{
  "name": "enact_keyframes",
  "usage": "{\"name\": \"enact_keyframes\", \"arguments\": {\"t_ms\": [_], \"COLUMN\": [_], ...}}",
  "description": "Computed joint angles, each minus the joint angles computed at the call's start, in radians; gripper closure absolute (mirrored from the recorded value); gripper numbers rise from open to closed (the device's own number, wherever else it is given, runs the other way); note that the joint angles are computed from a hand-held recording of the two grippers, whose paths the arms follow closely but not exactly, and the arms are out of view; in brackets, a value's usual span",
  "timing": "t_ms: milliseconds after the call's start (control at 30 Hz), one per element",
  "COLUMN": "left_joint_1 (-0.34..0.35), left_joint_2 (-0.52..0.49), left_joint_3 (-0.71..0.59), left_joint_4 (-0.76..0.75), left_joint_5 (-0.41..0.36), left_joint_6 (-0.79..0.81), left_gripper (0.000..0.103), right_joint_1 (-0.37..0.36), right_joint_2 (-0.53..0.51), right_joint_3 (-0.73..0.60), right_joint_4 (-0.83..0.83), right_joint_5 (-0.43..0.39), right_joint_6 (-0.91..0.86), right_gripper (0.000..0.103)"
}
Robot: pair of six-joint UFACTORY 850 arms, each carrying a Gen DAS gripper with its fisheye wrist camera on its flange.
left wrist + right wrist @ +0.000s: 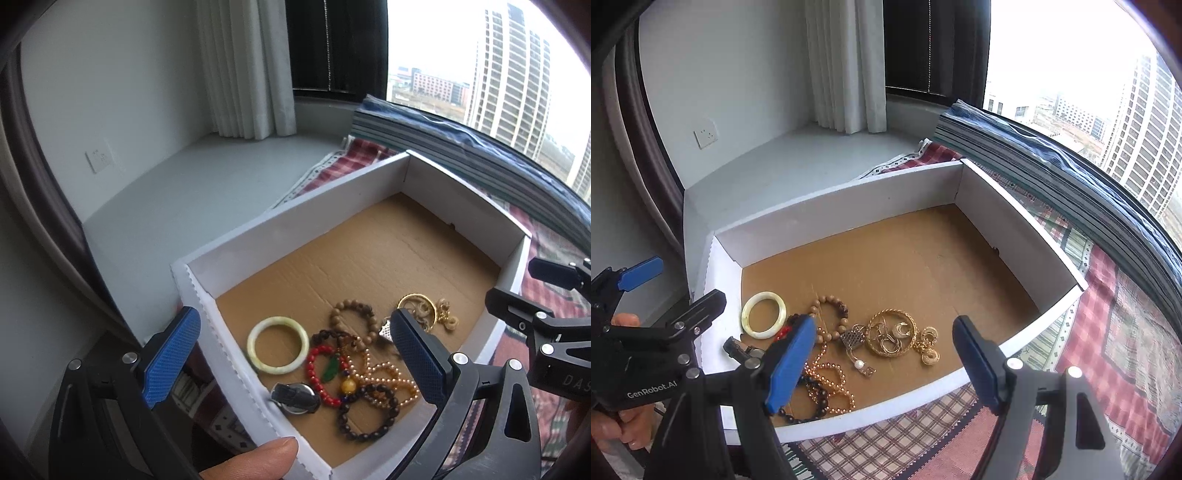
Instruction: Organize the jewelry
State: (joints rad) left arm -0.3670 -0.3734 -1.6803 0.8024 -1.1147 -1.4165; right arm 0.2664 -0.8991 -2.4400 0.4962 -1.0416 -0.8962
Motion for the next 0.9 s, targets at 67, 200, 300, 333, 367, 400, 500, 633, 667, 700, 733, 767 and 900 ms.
{"name": "enact_keyframes", "arguments": {"t_ms": [67,200,300,333,367,400,500,633,667,700,733,767,900], "left_joint_1": [-0.004,-0.002,-0.004,-0.004,-0.005,-0.005,-0.004,0.002,0.003,0.003,0.003,0.003,-0.002], "left_joint_2": [0.006,0.023,0.033,0.037,0.039,0.04,0.046,0.067,0.07,0.073,0.076,0.079,0.083], "left_joint_3": [0.006,0.022,0.036,0.04,0.043,0.045,0.05,0.071,0.073,0.075,0.077,0.08,0.074], "left_joint_4": [0.003,-0.005,-0.001,-0.002,-0.003,-0.004,-0.013,-0.031,-0.036,-0.042,-0.047,-0.05,-0.063], "left_joint_5": [-0.001,0.015,0.019,0.021,0.02,0.02,0.025,0.043,0.044,0.044,0.045,0.046,0.03], "left_joint_6": [-0.007,-0.016,-0.026,-0.026,-0.026,-0.024,-0.02,-0.034,-0.035,-0.035,-0.033,-0.031,-0.026], "left_gripper": [0.001,0.001,0.001,0.0,0.0,0.0,0.0,0.0,0.0,0.0,0.0,0.0,0.0], "right_joint_1": [0.002,0.014,0.017,0.015,0.015,0.017,0.024,0.029,0.03,0.03,0.03,0.031,0.034], "right_joint_2": [0.015,0.059,0.065,0.055,0.048,0.055,0.107,0.119,0.116,0.113,0.113,0.111,0.11], "right_joint_3": [0.028,0.116,0.131,0.114,0.103,0.113,0.198,0.207,0.198,0.19,0.186,0.178,0.157], "right_joint_4": [0.003,-0.02,-0.018,-0.014,-0.015,-0.022,-0.028,-0.042,-0.048,-0.051,-0.054,-0.059,-0.075], "right_joint_5": [0.008,0.062,0.051,0.028,0.013,0.021,0.096,0.101,0.09,0.082,0.076,0.067,0.036], "right_joint_6": [-0.009,-0.03,-0.028,-0.015,-0.003,0.003,-0.023,-0.013,-0.005,0.001,0.005,0.012,0.036], "right_gripper": [0.025,0.025,0.025,0.025,0.025,0.025,0.025,0.025,0.025,0.025,0.025,0.025,0.025]}}
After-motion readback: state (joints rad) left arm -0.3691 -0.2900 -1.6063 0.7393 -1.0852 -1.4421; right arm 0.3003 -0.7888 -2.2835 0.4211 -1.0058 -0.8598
